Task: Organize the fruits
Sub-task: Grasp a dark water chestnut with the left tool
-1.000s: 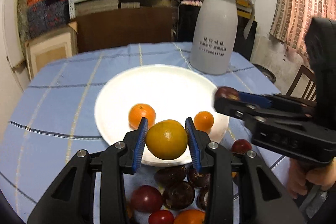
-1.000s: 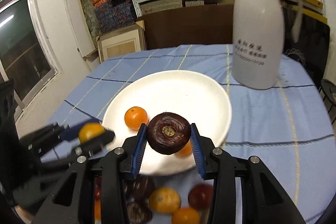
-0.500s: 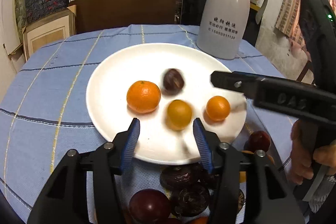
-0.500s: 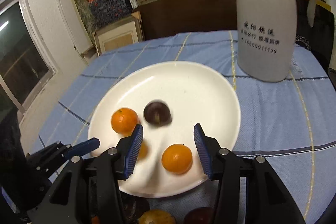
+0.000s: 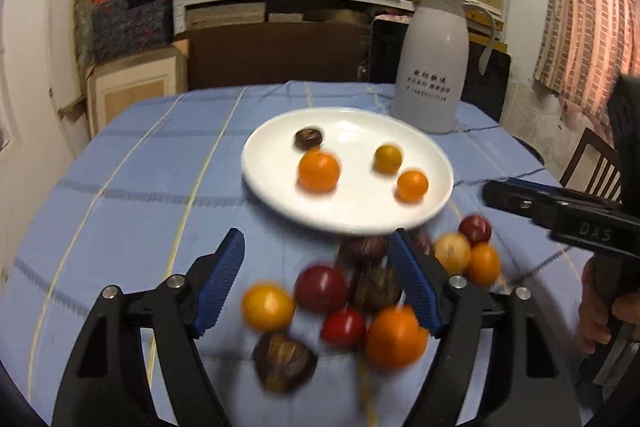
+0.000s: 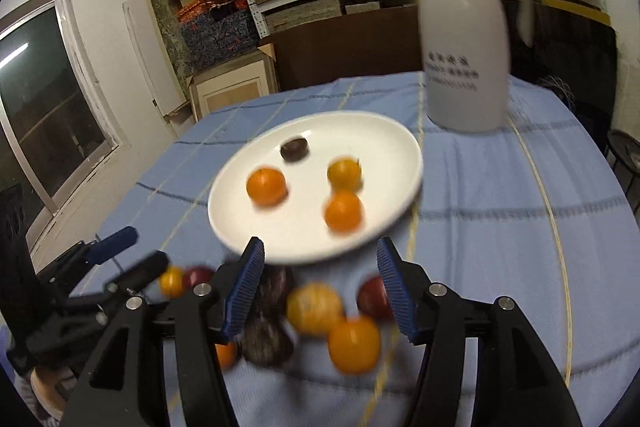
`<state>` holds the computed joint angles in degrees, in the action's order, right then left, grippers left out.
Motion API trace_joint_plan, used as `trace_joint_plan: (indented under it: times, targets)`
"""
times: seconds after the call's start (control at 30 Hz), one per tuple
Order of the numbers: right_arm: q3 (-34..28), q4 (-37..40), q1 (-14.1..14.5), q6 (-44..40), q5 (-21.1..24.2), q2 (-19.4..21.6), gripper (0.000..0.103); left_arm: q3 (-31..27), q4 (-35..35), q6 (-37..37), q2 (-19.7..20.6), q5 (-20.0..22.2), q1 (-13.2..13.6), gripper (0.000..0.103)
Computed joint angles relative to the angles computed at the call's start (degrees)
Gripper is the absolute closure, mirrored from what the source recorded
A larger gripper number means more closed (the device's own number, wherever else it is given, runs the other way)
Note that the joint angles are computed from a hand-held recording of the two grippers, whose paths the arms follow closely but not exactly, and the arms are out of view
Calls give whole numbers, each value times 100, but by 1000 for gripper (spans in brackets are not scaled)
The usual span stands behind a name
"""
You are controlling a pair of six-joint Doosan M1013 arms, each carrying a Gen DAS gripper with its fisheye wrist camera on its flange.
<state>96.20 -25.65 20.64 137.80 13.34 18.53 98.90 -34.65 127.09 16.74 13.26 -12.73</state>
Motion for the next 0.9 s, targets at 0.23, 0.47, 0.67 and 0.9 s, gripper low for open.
trace_joint_plan:
  times: [0.23, 0.47, 0.67, 0.9]
  targets:
    - [519, -90, 69, 351, -68, -194, 32, 514, 693, -1061, -246, 76, 268, 18]
    - [649, -886, 301, 809, 56, -238, 25, 447, 1343, -1592, -168, 392, 275, 16]
    - [650, -662, 329, 475, 71, -230, 23, 307, 1236, -1481, -58, 666, 274, 19]
    - [627, -209, 314, 50, 104, -222, 23, 143, 1252, -1373, 57, 1005, 223, 31]
